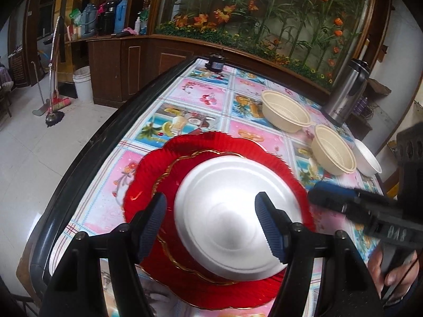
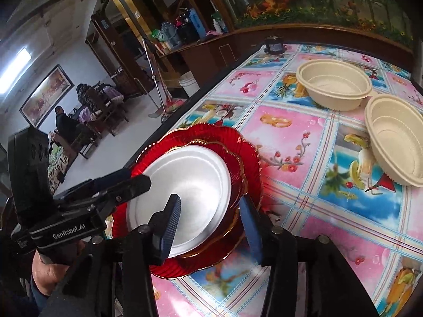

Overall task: Organize plates and bowls
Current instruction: 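Move right gripper to the beige pulp bowl and grasp its rim, then lift the beige bowl with right gripper and carry it toward the plate stack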

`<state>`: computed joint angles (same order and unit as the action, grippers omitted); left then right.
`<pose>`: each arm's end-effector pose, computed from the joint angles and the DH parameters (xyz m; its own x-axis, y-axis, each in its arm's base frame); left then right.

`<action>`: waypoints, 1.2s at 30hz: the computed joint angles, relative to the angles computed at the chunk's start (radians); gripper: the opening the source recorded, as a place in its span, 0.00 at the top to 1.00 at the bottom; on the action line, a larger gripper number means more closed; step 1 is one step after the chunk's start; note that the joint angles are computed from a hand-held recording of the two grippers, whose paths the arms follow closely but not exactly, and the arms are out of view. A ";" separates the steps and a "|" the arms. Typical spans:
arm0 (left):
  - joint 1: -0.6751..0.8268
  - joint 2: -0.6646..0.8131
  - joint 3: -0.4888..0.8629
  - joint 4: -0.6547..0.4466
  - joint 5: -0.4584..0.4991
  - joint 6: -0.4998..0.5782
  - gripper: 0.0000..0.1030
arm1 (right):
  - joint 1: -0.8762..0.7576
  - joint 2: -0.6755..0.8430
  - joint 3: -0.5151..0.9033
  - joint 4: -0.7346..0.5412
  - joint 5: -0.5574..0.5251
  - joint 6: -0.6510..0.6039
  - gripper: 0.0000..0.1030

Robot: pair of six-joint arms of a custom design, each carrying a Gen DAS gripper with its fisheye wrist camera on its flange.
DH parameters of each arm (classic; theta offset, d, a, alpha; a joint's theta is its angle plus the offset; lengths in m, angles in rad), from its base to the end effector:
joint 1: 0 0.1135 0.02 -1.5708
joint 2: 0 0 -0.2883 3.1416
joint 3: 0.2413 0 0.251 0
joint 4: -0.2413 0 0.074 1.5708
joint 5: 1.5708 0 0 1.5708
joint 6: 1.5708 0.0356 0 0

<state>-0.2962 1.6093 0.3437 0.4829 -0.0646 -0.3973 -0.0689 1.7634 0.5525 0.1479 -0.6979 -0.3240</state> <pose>0.2295 -0.0676 0.1099 -0.7177 -0.1847 -0.6714 -0.0327 0.9721 -0.2324 0.2673 0.0045 0.1010 -0.7439 -0.1932 -0.6397 -0.5230 0.7642 0.3775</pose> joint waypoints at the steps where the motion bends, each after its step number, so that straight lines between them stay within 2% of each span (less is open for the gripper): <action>1: -0.014 -0.004 0.002 -0.004 -0.005 0.000 0.33 | -0.026 -0.011 0.006 -0.007 -0.006 -0.007 0.50; 7: -0.111 -0.002 0.028 -0.033 -0.034 -0.004 0.33 | -0.198 0.026 0.132 -0.091 -0.023 -0.031 0.50; 12: -0.177 0.014 0.055 -0.047 -0.052 -0.012 0.33 | -0.274 0.149 0.342 -0.198 0.085 -0.057 0.42; 14: -0.201 0.025 0.070 -0.057 -0.061 -0.013 0.33 | -0.265 0.212 0.426 -0.242 0.162 -0.101 0.41; 16: -0.224 0.036 0.086 -0.070 -0.066 -0.016 0.33 | -0.253 0.272 0.514 -0.329 0.190 -0.162 0.41; 20: -0.257 0.048 0.104 -0.087 -0.079 -0.021 0.33 | -0.237 0.336 0.594 -0.440 0.232 -0.261 0.41; 27: -0.282 0.051 0.123 -0.102 -0.071 -0.015 0.33 | -0.257 0.276 0.518 -0.557 0.258 -0.421 0.41; 31: -0.309 0.051 0.130 -0.105 -0.067 -0.016 0.33 | -0.307 0.151 0.324 -0.542 0.274 -0.576 0.41; 34: -0.334 0.052 0.136 -0.106 -0.066 -0.023 0.33 | -0.423 0.048 0.212 -0.531 0.182 -0.658 0.41; 36: -0.352 0.057 0.151 -0.115 -0.061 -0.023 0.33 | -0.587 -0.027 0.183 -0.587 0.006 -0.727 0.41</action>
<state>-0.6478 1.6666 0.4946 0.3681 -0.1257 -0.4201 -0.6560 1.7359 0.7359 -0.4390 -0.6921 -1.0505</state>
